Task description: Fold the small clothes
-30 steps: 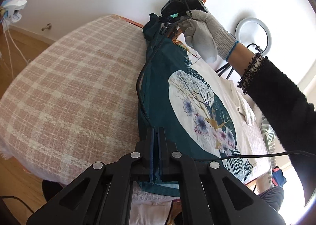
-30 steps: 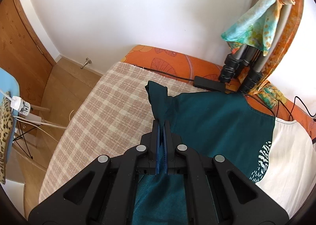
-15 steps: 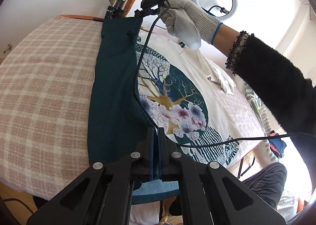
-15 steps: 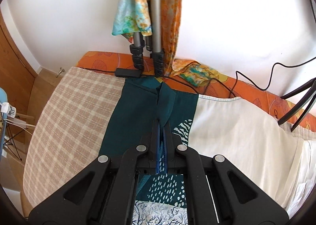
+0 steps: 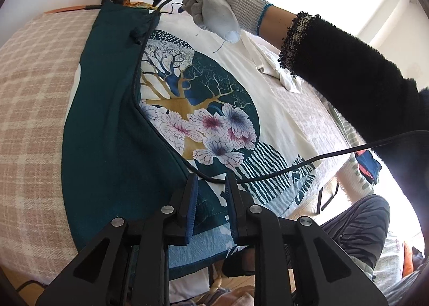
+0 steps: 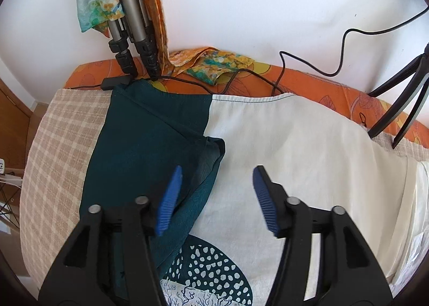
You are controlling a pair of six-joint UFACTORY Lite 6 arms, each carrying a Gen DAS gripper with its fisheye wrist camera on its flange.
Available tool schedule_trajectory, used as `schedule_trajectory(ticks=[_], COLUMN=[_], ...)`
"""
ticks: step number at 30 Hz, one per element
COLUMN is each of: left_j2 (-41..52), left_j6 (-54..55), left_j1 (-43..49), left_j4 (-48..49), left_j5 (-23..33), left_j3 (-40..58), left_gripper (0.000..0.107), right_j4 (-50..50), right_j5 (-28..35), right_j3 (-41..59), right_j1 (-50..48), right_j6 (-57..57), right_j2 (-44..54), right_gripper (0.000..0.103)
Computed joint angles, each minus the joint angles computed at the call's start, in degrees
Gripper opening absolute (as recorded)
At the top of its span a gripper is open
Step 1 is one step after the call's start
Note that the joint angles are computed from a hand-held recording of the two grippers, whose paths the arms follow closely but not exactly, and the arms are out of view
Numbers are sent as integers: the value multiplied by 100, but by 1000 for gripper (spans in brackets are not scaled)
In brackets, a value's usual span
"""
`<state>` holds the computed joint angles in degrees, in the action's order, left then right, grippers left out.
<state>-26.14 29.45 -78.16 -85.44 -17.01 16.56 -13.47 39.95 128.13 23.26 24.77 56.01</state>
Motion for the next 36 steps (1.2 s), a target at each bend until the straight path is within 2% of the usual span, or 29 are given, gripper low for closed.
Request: schedule_trajectory(ticks=[5,7,9,12,15,17,20,23,25,28,29,30,32,34,36], left_j2=[-540,-763,-782,-1117,-1197,-787,154,992,1445,2092,2150,2128,1863,1452,1315], left_j6=[1079,1518,1867,1899,1683,1640,1599,1912,2130,2572,2504,2346,2036,1717,1616], left_j1=[-838,-1297,-1714,-2121,-2155,-1965,-1757,-1609,-1526,-1486,-1445,-1432,-1463,-1545,-1846], left_j4=[-1337,-1913,-2386,-2665,-2585,-2390,-2115,-2132,-2129,-2394,-2332,-2229,-1915,-1681,-1626], left_j5=[-575,-1122,-1720,-2163,-2175,-1983,-1833,-1819,-1823,-2032,-2014,-2022,-2027,-1994,-2279], left_j3=[-129,-151,-76,-219,-302,-137,288,753,1019,1380,1361,1284,1021,742,709], left_gripper=[23,23,23,23,23,24,45,47,47,46,36,20,4,4,4], right_j4=[309,425,947,1520,2314,2648,3578,4246,4821,5477,5571,5677,5829,5942,6037], right_j5=[-788,-1029,-1212,-1311,-1230,-1170,-678,71,765,1760,1965,2132,2453,2754,2924], right_j3=[-2233,-3152,-4067,-5324,-6686,-7684,-8908,-9748,-10199,-10469,-10477,-10446,-10411,-10414,-10414], right_j1=[-358,-521,-754,-1097,-1504,-1729,-2291,-3055,-3928,-5366,-5667,-5900,-6331,-6685,-6889], right_j6=[-434,-630,-1156,-1769,-2442,-2760,-3780,-4593,-5384,-6474,-6681,-6884,-7217,-7435,-7622], right_j2=[-1957,-2870,-3832,-5259,-6831,-7972,-9499,-10676,-11348,-11714,-11734,-11716,-11774,-11834,-11770], right_gripper=[75,75,75,75,75,75,75,75,75,75,75,75,75,75,75])
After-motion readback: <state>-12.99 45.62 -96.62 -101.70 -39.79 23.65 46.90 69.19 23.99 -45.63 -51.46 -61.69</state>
